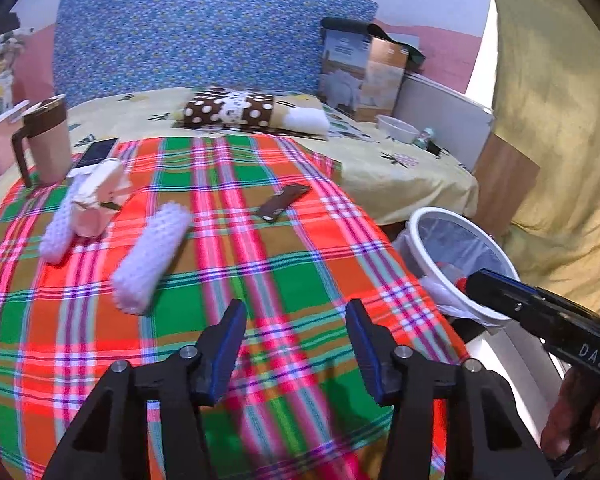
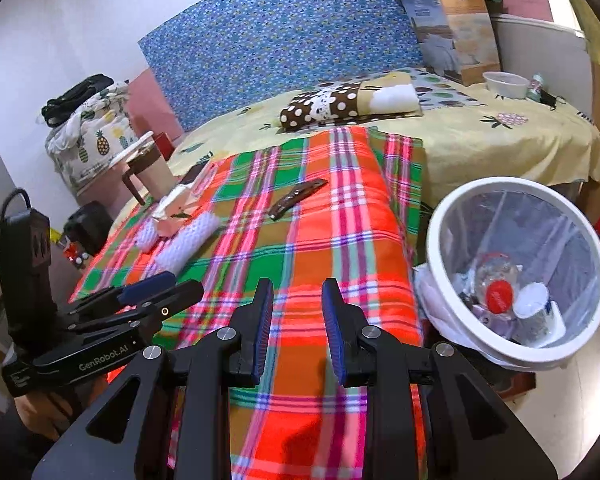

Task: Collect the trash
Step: 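Move both tools back from the bin toward the foam nets and wrapper, then grasp the white foam fruit net with the left tool while the right tool grasps the brown wrapper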

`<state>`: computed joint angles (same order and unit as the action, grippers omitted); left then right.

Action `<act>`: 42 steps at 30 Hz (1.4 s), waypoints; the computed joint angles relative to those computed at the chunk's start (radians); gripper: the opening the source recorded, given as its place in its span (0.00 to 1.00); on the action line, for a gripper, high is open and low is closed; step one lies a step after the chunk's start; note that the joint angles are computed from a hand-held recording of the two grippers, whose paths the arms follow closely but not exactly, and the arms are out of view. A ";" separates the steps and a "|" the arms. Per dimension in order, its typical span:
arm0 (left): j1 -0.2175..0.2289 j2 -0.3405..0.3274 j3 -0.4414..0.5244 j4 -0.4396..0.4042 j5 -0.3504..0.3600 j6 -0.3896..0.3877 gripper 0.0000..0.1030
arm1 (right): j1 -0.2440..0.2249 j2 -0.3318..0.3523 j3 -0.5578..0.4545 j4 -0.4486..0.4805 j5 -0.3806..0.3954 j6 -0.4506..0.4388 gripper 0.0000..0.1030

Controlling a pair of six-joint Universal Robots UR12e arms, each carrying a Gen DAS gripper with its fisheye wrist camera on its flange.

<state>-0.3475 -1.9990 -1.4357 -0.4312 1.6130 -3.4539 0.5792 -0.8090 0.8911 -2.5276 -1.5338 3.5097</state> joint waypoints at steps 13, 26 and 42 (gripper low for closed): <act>0.036 0.014 -0.017 -0.005 0.101 -0.023 0.46 | 0.007 0.048 -0.096 0.096 0.020 0.004 0.44; 0.059 -0.040 0.051 -0.068 0.152 0.042 0.46 | 0.021 0.120 -0.248 0.210 -0.017 -0.045 0.46; 0.083 -0.068 0.056 -0.088 0.102 -0.012 0.29 | 0.028 0.219 -0.438 0.348 -0.049 -0.049 0.46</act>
